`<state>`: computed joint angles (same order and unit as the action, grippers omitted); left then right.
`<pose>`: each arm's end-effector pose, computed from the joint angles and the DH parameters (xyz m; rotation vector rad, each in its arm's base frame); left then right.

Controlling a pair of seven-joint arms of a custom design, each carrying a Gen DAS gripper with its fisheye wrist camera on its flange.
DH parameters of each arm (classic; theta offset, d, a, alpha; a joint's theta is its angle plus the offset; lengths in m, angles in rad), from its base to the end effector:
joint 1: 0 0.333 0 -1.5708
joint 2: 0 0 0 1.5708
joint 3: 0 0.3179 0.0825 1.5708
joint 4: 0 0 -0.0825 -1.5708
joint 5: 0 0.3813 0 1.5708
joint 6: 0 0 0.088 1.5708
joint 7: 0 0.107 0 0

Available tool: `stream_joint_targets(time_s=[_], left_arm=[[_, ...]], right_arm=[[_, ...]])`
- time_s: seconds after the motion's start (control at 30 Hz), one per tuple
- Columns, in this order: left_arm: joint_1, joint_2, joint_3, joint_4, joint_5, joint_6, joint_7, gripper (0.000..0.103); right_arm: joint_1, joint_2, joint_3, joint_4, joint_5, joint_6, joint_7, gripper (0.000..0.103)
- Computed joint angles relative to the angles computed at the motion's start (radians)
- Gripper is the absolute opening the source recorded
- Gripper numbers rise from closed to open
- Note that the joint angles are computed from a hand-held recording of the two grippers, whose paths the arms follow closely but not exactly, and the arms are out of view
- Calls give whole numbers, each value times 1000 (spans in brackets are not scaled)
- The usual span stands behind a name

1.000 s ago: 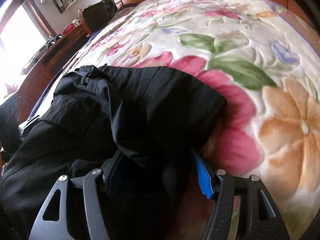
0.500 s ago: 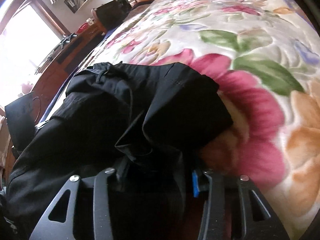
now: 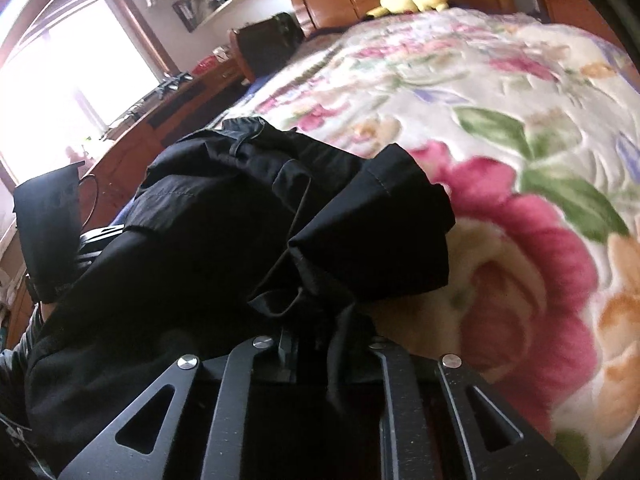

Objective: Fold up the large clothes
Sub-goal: 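Grasp the folded black coat bundle with the left tool and lift it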

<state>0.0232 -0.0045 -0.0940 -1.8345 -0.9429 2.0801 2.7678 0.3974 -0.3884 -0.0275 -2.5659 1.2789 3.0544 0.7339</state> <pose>0.5835 -0.0825 0.5715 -0.9385 2.6386 -1.3532 0.4218 0.0826 0.4614 -1.5429 1.5929 -0.3194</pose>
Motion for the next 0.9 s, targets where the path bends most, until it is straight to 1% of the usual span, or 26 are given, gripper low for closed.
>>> stream_joint_targets(time_s=[0.07, 0.17, 0.23, 0.33, 0.43, 0.53, 0.7, 0.77, 0.83, 0.87, 0.9], left_arm=[[9, -11, 9, 4, -20, -2, 17, 10], [28, -12, 27, 26, -46, -13, 41, 9], [43, -2, 37, 47, -49, -23, 50, 9], [75, 21, 52, 83, -45, -26, 60, 9], [115, 52, 68, 123, -43, -34, 62, 9], [154, 78, 74, 147, -38, -36, 75, 9], [219, 129, 78, 194, -50, -53, 82, 9], [240, 157, 77, 224, -54, -56, 79, 9], [256, 186, 71, 259, -49, -52, 74, 9], [265, 207, 68, 286, -44, -51, 70, 9], [275, 225, 64, 310, -41, -53, 63, 9]], right_arm=[[21, 17, 3, 19, 20, 21, -29, 14], [73, 72, -2, 95, 128, 50, -139, 14], [73, 119, 17, 156, 177, 48, -192, 14], [59, 202, 66, 254, 176, 54, -201, 14], [47, 302, 106, 360, 107, 53, -152, 14], [36, 401, 137, 453, -12, 50, -56, 14], [19, 542, 183, 612, -92, 50, 23, 13], [14, 592, 193, 665, -156, 50, 71, 13], [37, 659, 170, 740, -279, 43, 186, 13], [59, 687, 155, 771, -335, 48, 246, 13], [70, 719, 147, 811, -374, 49, 288, 13]])
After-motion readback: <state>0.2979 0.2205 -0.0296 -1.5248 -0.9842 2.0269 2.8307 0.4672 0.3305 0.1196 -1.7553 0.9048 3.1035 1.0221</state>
